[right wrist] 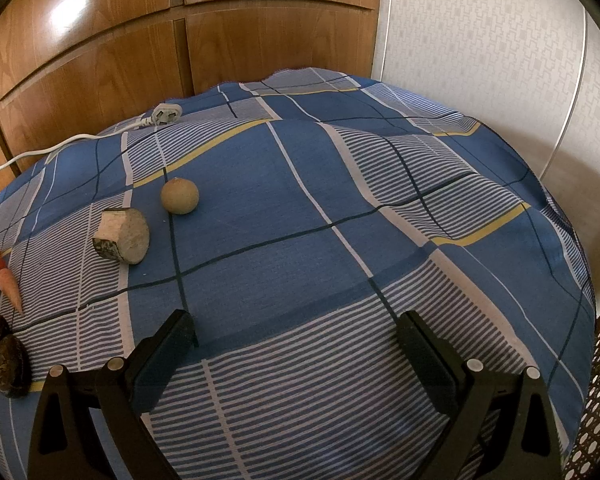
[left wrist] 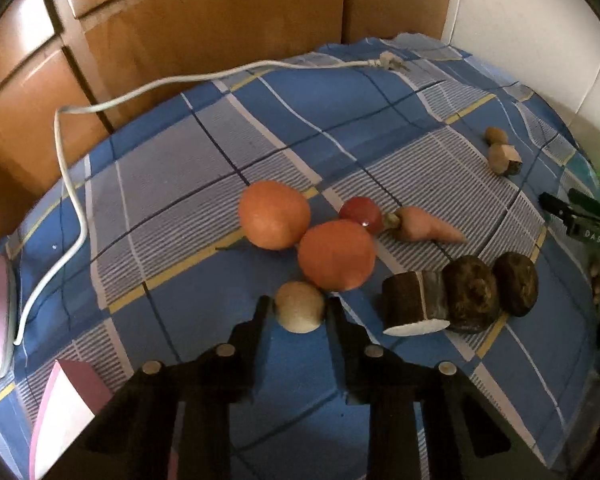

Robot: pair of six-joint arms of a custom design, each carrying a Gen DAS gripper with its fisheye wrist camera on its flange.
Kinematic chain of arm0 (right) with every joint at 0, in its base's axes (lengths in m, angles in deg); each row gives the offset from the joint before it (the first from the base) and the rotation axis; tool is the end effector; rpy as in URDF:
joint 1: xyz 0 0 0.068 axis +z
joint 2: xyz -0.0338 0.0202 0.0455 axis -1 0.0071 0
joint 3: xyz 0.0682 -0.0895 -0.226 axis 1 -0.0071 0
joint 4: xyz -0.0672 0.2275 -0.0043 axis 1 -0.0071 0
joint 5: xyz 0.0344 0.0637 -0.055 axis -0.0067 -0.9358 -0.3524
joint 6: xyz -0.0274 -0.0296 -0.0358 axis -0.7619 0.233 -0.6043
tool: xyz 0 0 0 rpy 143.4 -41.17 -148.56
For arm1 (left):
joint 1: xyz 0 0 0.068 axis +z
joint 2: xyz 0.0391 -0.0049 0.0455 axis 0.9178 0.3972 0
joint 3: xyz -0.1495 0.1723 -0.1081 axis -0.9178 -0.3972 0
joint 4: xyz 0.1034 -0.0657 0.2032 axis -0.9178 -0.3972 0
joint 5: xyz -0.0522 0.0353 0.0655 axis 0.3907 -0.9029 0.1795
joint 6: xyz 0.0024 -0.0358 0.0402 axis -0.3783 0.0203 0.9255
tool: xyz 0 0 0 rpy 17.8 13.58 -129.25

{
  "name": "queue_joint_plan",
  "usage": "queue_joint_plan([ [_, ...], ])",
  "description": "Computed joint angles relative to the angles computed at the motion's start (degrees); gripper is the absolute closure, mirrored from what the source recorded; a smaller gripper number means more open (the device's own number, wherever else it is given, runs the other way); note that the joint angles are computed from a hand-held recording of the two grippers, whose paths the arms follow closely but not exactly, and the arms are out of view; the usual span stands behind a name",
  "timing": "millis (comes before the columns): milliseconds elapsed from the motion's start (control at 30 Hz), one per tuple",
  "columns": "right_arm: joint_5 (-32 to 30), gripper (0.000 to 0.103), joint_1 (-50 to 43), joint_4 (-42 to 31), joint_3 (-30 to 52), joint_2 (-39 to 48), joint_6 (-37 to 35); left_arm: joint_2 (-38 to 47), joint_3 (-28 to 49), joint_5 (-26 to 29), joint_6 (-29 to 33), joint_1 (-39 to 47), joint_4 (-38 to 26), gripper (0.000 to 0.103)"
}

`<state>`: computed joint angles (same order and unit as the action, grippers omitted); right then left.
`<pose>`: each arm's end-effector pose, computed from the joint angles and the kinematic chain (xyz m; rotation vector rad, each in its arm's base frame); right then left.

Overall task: Organize fruits
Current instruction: 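Close the left gripper on the beige ball, then carry the beige ball into the tray and open the left gripper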

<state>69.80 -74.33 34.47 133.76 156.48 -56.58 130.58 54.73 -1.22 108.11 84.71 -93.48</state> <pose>0.2701 0.0610 0.1738 0.3470 2.4702 -0.1611 0.3265 0.0950 0.1999 0.6190 2.5906 -0.1328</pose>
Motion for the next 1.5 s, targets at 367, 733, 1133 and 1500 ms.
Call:
queue_joint_plan([
  [367,0.07,0.000,0.03,-0.01,0.05,0.06,0.06,-12.50,-6.53,8.01,-7.50,10.12,-2.07,0.077],
  [733,0.40,0.000,0.20,-0.09,0.08,0.15,0.24,-12.92,-6.37,4.53,-15.42,34.89,1.65,0.077],
  [1133,-0.08,0.000,-0.18,0.15,0.14,0.16,-0.04,-12.38,-11.22,1.43,-20.80,38.45,10.62,0.050],
  [1500,-1.49,0.000,-0.60,-4.43,3.92,2.08,1.12,-26.04,-15.55,10.77,-17.15,49.81,0.95,0.046],
])
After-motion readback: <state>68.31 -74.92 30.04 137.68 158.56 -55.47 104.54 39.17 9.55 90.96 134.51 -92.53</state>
